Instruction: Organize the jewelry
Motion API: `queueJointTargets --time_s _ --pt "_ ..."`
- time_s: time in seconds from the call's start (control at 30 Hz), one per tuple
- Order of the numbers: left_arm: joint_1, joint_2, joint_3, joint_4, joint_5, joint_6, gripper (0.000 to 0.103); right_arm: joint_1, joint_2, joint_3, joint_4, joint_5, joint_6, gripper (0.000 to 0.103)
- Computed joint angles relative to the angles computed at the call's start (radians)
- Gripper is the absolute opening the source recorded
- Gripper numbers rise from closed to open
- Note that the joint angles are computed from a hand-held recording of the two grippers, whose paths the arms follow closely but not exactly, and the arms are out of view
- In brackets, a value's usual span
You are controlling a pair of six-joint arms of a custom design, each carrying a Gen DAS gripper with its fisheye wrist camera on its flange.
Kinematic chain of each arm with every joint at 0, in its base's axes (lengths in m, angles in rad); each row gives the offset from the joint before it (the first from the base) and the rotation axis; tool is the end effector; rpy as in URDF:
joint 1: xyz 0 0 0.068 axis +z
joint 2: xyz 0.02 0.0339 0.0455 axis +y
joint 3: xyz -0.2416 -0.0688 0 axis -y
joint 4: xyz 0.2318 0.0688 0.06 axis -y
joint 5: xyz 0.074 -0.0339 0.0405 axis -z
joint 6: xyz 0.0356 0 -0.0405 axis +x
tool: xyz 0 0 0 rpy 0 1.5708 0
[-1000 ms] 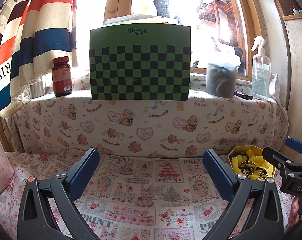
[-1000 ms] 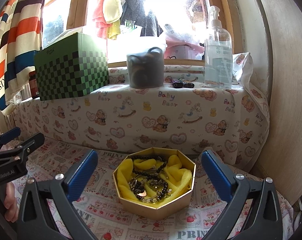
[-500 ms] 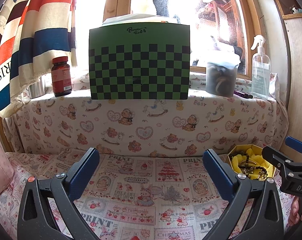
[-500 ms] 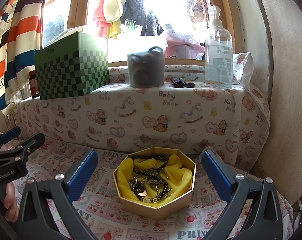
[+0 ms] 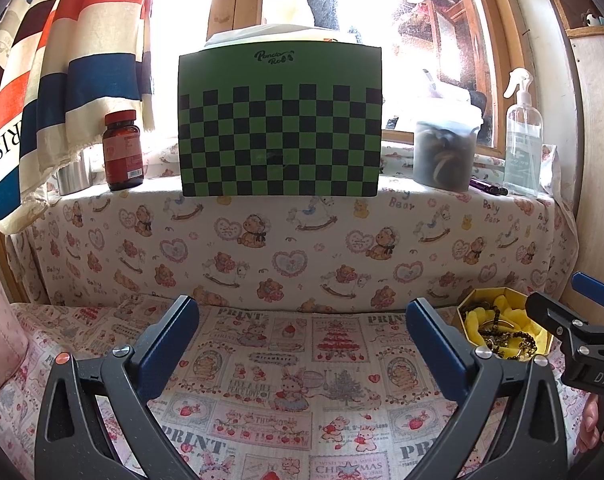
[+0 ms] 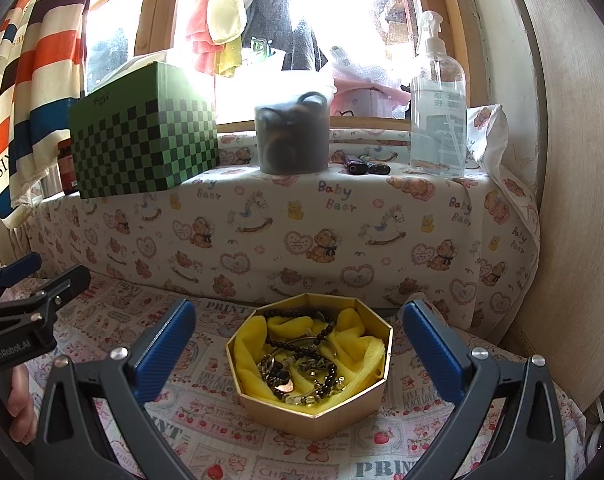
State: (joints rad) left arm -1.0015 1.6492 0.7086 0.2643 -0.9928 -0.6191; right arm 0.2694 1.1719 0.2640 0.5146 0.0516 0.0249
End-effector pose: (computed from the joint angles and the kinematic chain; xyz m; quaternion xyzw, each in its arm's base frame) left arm 0.1851 -0.2340 0.1440 -0.0516 0.8175 0.0205 0.5732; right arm 0.2099 0.0561 0.1484 -0.0872 0.8269 0.0602 0.5523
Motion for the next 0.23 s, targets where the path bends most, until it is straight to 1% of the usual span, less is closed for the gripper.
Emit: queueJointTargets --time_s 0.23 --pt "0.002 -0.001 -0.003 0.003 0.001 0.001 0.103 0.000 0.002 0.000 0.001 0.000 0.000 0.103"
